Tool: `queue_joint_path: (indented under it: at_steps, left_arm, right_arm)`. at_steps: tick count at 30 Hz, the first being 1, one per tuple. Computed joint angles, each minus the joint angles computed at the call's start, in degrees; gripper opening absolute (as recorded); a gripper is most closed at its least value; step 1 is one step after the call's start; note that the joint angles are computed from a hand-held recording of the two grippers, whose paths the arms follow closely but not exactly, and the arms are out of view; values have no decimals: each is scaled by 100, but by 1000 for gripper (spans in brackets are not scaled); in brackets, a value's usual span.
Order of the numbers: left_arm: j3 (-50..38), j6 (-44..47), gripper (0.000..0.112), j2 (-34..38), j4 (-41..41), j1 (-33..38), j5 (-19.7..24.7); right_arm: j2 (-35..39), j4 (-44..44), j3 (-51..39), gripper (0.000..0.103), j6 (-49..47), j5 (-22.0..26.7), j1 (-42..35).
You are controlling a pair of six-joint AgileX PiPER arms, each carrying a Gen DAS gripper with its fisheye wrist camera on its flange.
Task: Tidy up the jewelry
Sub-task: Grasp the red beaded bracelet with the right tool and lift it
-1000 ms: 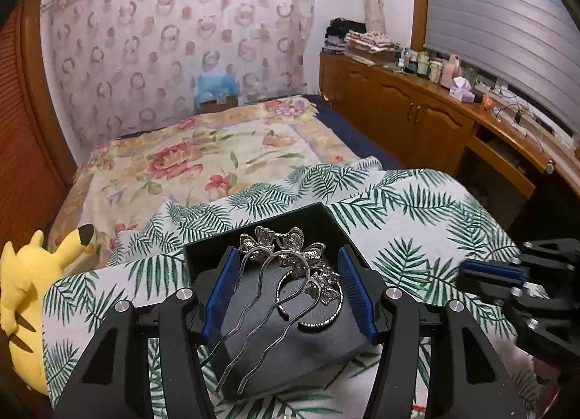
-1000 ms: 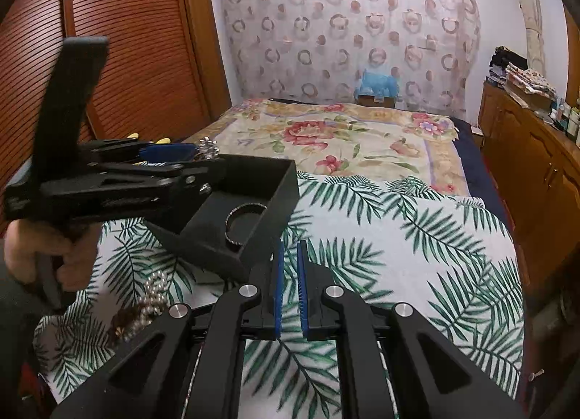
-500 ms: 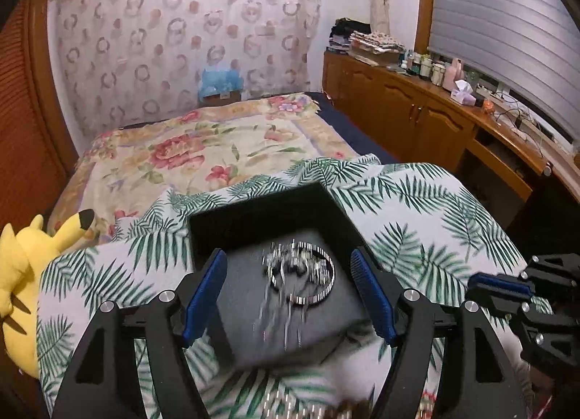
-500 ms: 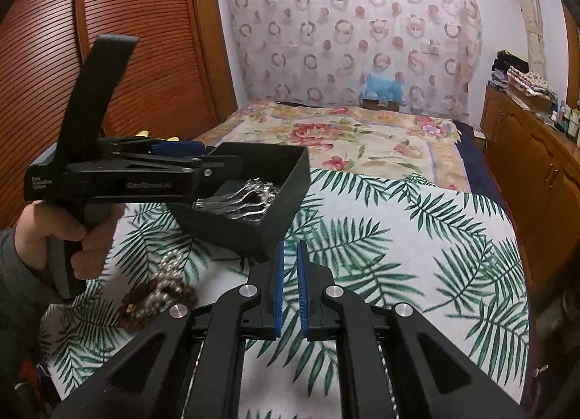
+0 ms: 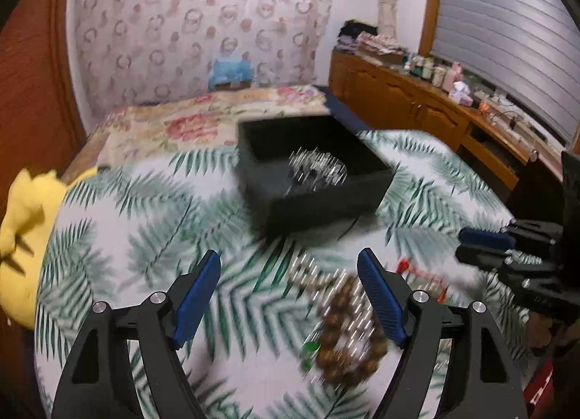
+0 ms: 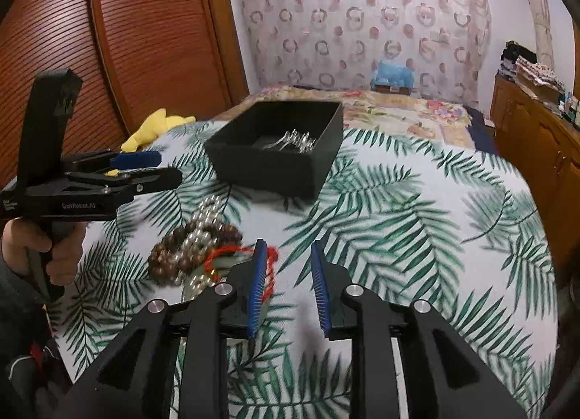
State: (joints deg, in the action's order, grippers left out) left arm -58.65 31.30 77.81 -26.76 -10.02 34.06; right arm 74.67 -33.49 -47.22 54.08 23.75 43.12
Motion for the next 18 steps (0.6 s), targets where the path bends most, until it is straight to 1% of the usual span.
queue_joint_path:
  at_steps: [2, 6, 9, 11, 13, 18]
  left_arm:
    - [254, 217, 75, -106, -159, 194, 14]
    - [628, 527, 75, -338, -328, 535, 45]
    - [821, 829, 75, -506, -548, 819, 196]
    - [926, 1060, 75, -579, -702, 1020, 396]
    - [1036, 1215, 75, -676, -790, 1141, 479]
    - [1179, 1390, 75, -900, -914, 1322, 748]
  right_arm:
    - [17, 201, 62, 27, -98, -54, 22]
    - [122, 559, 34, 27, -429, 37, 97]
    - [199, 801, 31, 27, -642, -5, 49]
    - [276, 1100, 7, 27, -904, -40, -24]
    - [305, 1378, 8, 27, -1149, -104, -85]
    - [307, 1433, 4, 26, -1117, -99, -63]
